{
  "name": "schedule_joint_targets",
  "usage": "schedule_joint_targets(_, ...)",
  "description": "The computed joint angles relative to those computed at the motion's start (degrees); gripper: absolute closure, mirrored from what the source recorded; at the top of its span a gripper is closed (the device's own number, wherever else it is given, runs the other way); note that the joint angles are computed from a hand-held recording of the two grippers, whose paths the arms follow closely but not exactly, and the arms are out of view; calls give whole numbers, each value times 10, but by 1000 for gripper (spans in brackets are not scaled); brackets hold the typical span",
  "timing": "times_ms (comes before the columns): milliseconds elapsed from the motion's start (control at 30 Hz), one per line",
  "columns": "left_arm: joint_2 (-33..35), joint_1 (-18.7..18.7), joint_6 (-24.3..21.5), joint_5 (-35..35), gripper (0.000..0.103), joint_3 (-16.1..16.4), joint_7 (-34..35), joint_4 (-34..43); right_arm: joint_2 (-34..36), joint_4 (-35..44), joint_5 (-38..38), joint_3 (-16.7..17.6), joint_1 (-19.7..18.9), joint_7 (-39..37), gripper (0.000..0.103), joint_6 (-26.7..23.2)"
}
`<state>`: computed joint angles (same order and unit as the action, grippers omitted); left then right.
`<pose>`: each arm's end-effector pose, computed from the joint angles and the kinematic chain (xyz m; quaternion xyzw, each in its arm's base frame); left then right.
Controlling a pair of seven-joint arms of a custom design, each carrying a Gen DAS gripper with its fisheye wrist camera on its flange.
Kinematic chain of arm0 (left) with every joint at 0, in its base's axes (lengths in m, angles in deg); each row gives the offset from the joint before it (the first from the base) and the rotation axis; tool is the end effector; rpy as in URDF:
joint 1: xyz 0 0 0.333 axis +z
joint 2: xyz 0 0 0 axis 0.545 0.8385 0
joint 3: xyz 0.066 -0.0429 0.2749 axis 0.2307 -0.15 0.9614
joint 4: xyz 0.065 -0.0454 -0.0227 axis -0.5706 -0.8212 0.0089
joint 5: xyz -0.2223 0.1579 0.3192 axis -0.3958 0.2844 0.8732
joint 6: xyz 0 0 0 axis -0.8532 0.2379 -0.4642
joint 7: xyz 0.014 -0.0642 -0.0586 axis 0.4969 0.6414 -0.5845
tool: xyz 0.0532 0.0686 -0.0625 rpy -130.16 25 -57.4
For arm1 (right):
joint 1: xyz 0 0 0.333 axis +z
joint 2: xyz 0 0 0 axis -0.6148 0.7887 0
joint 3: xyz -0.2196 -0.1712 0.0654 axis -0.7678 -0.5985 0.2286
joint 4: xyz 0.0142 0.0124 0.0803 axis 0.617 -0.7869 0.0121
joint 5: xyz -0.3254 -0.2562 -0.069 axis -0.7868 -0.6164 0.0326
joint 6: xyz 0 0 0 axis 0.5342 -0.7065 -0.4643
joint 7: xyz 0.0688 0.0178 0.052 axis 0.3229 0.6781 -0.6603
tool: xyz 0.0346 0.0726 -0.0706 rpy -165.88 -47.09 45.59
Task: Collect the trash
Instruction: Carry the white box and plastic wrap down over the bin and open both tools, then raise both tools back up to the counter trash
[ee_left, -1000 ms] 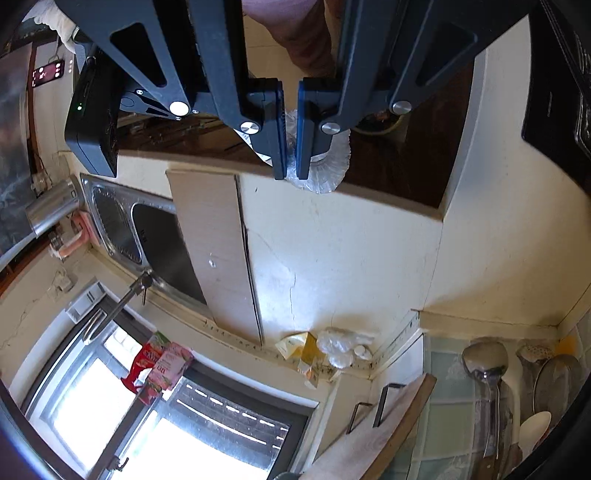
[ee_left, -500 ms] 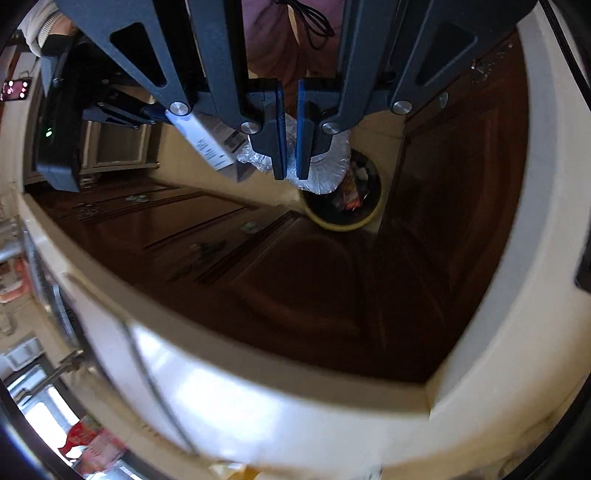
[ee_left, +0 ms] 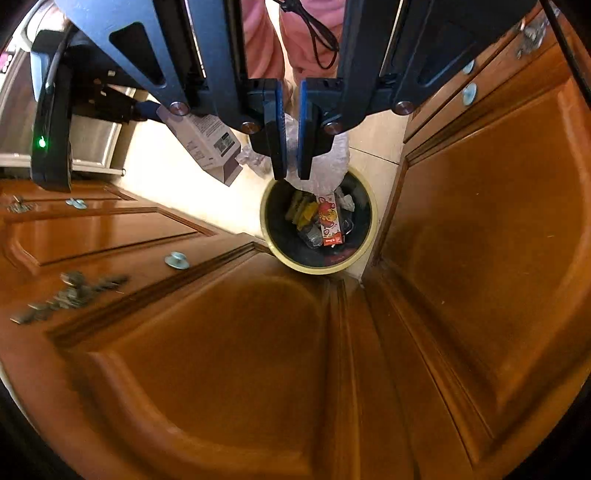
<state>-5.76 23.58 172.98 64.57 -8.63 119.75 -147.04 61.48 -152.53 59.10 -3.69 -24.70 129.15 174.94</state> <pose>0.5973 -0.2213 0.4209 0.5549 -0.8272 0.0710 0.0536 0.4713 0.1004 0.3572 -0.5431 0.8107 0.1693 0.1381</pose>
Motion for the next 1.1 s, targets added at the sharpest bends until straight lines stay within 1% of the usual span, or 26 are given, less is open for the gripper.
schedule_joint_targets(200, 71, -7, 23, 32, 99, 6, -10, 38, 76, 44, 7, 9, -4, 0, 69, 26)
schedule_joint_targets(300, 101, -11, 32, 42, 93, 8, -12, 55, 120, 76, 10, 16, -12, 0, 69, 31)
schedule_joint_targets(367, 118, -15, 41, 51, 79, 10, -15, 64, 150, 101, 14, 22, -19, -2, 68, 31)
schedule_joint_targets(500, 136, -21, 51, 69, 69, 14, -19, 73, 206, 155, 17, 37, -33, -10, 68, 19)
schedule_joint_targets(533, 136, -21, 53, 71, 64, 15, -20, 73, 219, 170, 15, 40, -37, -7, 68, 9)
schedule_joint_targets(567, 134, -21, 57, 74, 57, 16, -24, 70, 234, 187, 16, 43, -42, -3, 67, -6)
schedule_joint_targets(633, 123, -22, 68, 82, 49, 20, -35, 59, 243, 199, 24, 50, -50, -2, 64, -19)
schedule_joint_targets(700, 105, -21, 81, 90, 49, 22, -47, 42, 236, 196, 19, 55, -51, 9, 60, -7)
schedule_joint_targets(733, 99, -20, 81, 92, 49, 22, -48, 39, 229, 192, 15, 56, -50, 13, 57, -2)
schedule_joint_targets(800, 82, -13, 74, 82, 49, 18, -45, 31, 209, 182, 10, 58, -49, 17, 55, 2)
schedule_joint_targets(967, 54, -4, 22, 66, 49, 14, -50, 41, 156, 166, 4, 50, -43, 21, 54, -22)
schedule_joint_targets(1100, 30, 2, -31, 54, 49, 12, -52, 70, 91, 147, 5, 39, -33, 26, 54, -40)
